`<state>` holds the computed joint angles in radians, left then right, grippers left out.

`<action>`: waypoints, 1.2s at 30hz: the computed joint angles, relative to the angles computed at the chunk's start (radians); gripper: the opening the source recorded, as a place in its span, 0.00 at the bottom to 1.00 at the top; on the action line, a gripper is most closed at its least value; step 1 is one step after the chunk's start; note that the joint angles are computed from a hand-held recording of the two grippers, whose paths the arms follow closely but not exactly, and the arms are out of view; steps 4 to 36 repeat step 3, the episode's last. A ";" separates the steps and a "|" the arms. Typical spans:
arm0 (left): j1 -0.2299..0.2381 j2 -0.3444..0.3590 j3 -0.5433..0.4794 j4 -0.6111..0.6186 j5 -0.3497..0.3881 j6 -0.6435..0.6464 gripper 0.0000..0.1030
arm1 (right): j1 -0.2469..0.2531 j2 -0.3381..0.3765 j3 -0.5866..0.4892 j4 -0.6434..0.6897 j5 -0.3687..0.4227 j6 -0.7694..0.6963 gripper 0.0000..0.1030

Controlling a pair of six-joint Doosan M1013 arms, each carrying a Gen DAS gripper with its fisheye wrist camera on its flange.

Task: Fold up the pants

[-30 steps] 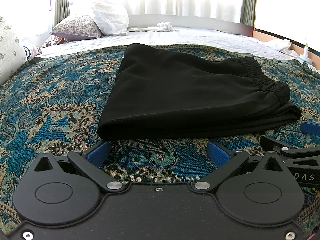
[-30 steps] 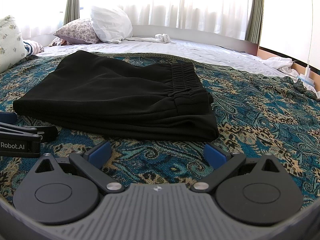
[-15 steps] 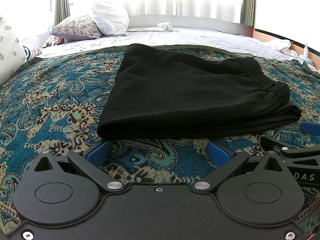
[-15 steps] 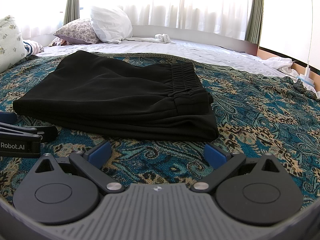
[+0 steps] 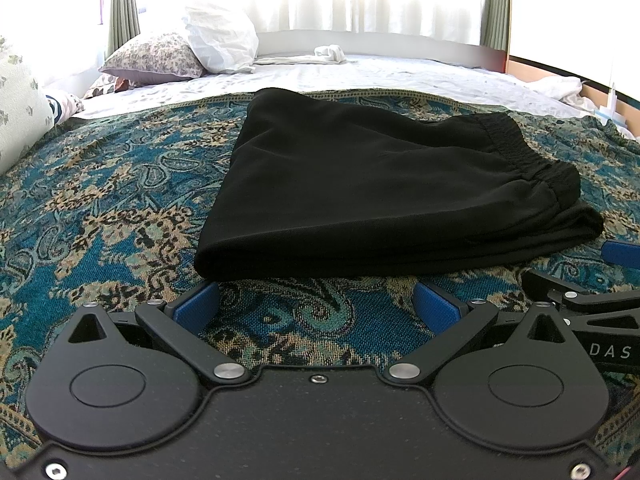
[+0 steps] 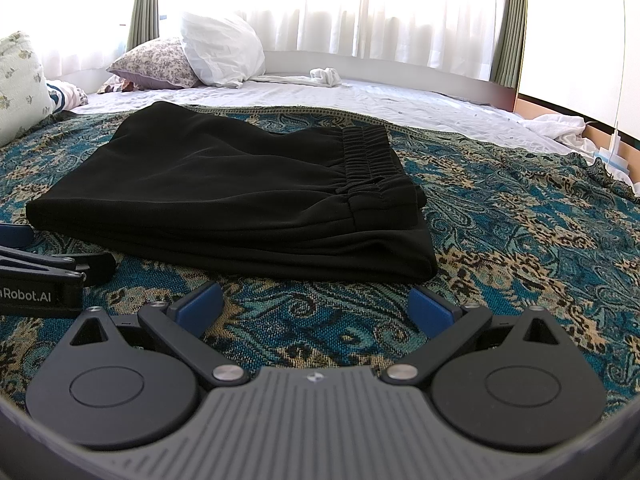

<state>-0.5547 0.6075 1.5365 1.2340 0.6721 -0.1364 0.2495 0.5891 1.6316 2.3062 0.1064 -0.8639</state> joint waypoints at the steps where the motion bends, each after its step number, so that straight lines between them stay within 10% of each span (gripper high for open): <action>1: 0.000 0.000 0.000 0.001 0.000 -0.001 1.00 | -0.001 0.000 0.001 0.000 0.003 0.002 1.00; 36: 0.000 0.001 -0.001 0.003 0.000 -0.004 1.00 | -0.002 0.000 0.000 -0.030 0.006 0.037 1.00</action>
